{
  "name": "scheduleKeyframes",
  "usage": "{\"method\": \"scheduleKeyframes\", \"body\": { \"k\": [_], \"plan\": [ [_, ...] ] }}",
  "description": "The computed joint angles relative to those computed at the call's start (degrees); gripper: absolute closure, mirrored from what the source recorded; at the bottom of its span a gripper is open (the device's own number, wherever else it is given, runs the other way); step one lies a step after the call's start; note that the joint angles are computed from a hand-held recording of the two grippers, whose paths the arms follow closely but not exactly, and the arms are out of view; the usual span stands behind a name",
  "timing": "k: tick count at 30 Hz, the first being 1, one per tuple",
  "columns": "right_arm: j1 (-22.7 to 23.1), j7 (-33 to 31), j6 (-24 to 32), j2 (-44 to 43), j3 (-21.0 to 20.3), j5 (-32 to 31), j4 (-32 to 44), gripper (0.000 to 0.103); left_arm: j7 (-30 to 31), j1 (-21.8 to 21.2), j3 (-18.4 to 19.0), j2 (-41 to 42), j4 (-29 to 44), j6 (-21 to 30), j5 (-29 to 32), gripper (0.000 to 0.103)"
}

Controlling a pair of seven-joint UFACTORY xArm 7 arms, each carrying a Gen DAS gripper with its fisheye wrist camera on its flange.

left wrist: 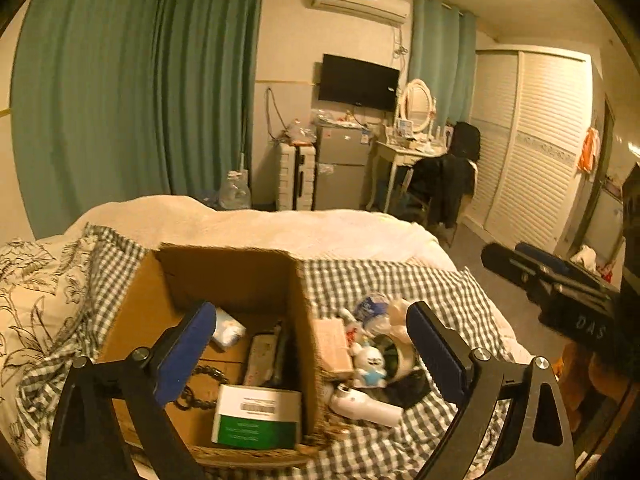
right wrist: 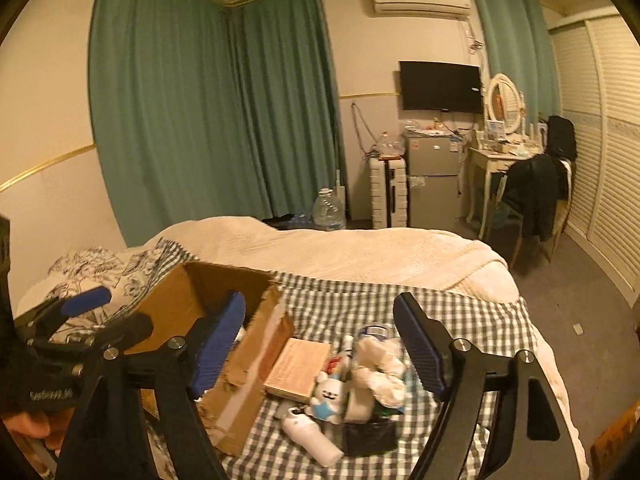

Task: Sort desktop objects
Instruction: 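Move both grippers back toward the remaining items on the bed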

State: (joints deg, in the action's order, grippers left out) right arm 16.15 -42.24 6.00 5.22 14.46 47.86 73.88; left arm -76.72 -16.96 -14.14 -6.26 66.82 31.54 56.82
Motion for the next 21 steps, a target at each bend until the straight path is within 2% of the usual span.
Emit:
{"method": "scheduleKeyframes", "body": {
  "k": [4, 8, 9, 13, 21],
  "plan": [
    [-1.74, -2.21, 1.09, -0.32, -0.54, 4.64, -0.26, 0.022, -0.14, -1.87, -0.62, 3.28, 2.66, 1.46, -0.33, 0.004],
    [-2.34, -1.57, 1.6, -0.07, -1.65, 5.33, 0.11, 0.019, -0.76, -4.48, 0.05, 5.83, 4.4, 2.1, -0.13, 0.003],
    [-2.91, -3.05, 1.89, -0.17, -1.53, 7.48, 0.22, 0.014, -0.78, -5.14, 0.28, 6.7, 4.94, 2.04, 0.36, 0.003],
    [-3.64, -7.4, 1.72, -0.45, -1.95, 12.81, -0.14, 0.013, -2.43, -7.97, 1.38, 9.43, 6.65, 3.02, 1.99, 0.003],
    [-4.13, -6.37, 0.66, 0.23, -2.91, 10.62, -0.82, 0.013, -1.51, -13.2, 3.91, 16.0, 10.68, 3.14, -0.99, 0.003]
  ]
}}
